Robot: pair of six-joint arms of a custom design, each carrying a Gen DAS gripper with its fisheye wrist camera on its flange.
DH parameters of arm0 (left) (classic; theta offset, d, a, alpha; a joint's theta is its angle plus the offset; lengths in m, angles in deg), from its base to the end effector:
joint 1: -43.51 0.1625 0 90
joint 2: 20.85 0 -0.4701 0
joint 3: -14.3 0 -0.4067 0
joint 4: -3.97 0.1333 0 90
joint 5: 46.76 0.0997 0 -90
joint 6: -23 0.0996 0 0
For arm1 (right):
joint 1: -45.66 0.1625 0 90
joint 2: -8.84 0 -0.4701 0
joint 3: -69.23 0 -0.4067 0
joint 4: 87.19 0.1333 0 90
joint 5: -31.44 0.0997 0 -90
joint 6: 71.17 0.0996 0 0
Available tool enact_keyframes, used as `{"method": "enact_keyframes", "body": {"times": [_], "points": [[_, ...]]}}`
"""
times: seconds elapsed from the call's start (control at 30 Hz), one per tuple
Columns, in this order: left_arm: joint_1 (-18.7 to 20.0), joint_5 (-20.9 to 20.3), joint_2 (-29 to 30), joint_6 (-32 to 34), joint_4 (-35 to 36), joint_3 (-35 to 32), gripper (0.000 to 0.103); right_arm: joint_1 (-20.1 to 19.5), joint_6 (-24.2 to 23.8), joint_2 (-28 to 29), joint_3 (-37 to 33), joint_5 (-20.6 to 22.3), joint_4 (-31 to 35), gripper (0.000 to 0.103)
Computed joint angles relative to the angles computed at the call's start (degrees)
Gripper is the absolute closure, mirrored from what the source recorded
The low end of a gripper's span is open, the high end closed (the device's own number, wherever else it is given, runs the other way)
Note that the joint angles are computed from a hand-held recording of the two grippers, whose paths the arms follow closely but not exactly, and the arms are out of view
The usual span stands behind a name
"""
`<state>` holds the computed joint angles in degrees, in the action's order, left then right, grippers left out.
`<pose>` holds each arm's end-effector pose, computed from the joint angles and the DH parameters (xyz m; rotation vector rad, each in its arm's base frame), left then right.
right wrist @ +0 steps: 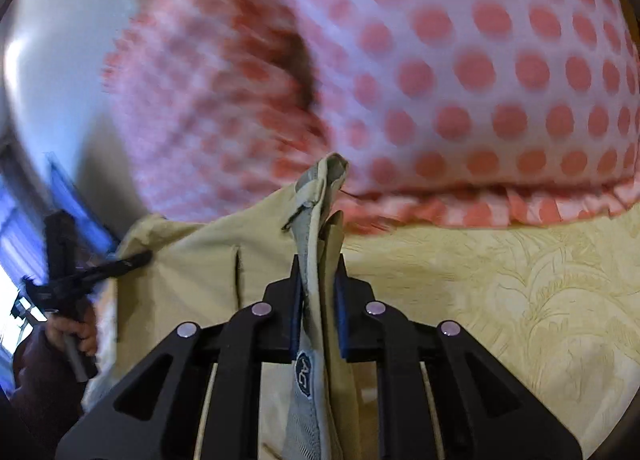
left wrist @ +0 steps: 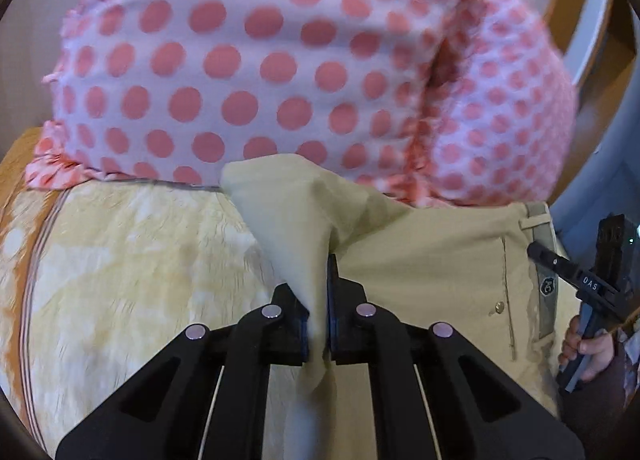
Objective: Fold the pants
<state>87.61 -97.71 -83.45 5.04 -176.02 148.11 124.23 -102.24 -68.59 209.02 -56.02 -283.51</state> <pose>-0.1987 -0.4655 0.1537 0.4800 2.5613 -0.8530 0.0494 -0.4505 0.2586 0.4869 -2.6706 1.0430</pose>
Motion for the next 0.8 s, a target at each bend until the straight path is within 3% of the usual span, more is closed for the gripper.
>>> {"method": "enact_keyframes", "body": {"times": [0.07, 0.13, 0.17, 0.23, 0.3, 0.33, 0.4, 0.47, 0.5, 0.53, 0.57, 0.67, 0.7, 0.8], "points": [[2.2, 1.0, 3.1, -0.9, 5.9, -3.3, 0.096, 0.0, 3.5, 3.5, -2.3, -6.3, 1.6, 0.087], [3.2, 1.2, 4.9, -0.5, 3.3, -3.2, 0.092, -0.5, 4.8, 3.7, -2.0, -5.9, 0.7, 0.084], [3.1, 1.3, 5.0, -0.4, 2.1, -2.9, 0.091, 0.2, 5.1, 3.9, -2.0, -7.5, 0.0, 0.075], [2.5, 2.7, 4.1, -1.9, 3.1, -2.4, 0.079, 1.8, 5.4, 4.6, -2.3, -11.5, -0.6, 0.067], [1.0, 5.3, 1.8, -5.0, 4.3, -0.5, 0.079, 2.7, 6.1, 3.5, -0.9, -13.9, -2.3, 0.048], [-0.5, 7.3, 0.1, -6.5, 4.8, 1.1, 0.079, 2.7, 5.7, 2.9, 0.3, -13.4, -4.0, 0.047], [-4.0, 9.9, -3.0, -7.7, 3.9, 4.9, 0.079, 1.4, 4.2, -1.3, 4.2, -8.2, -5.6, 0.042], [-8.1, 8.1, -6.7, -9.2, 2.2, 9.2, 0.074, -1.2, 2.9, -6.5, 7.6, 0.0, -1.2, 0.037], [-9.7, 6.0, -7.9, -10.4, 1.7, 10.8, 0.059, -2.5, 2.0, -8.5, 8.6, 3.2, 1.9, 0.035], [-11.1, 2.6, -8.4, -11.7, 0.3, 12.6, 0.038, -3.7, 1.1, -10.3, 9.5, 6.2, 5.2, 0.034], [-11.9, 0.4, -8.4, -12.5, -0.3, 13.4, 0.033, -4.7, 0.5, -11.6, 10.3, 8.5, 9.0, 0.033], [-11.3, -5.0, -6.5, -14.3, 1.6, 13.7, 0.033, -6.6, 2.7, -11.6, 10.8, 9.7, 13.2, 0.030], [-10.4, -5.8, -5.5, -15.1, 2.2, 13.3, 0.033, -8.8, 4.4, -11.1, 10.9, 11.6, 13.7, 0.030], [-8.1, -6.1, -2.9, -15.0, -1.6, 13.6, 0.035, -16.0, 8.5, -12.1, 12.0, 22.4, 15.3, 0.036]]}}
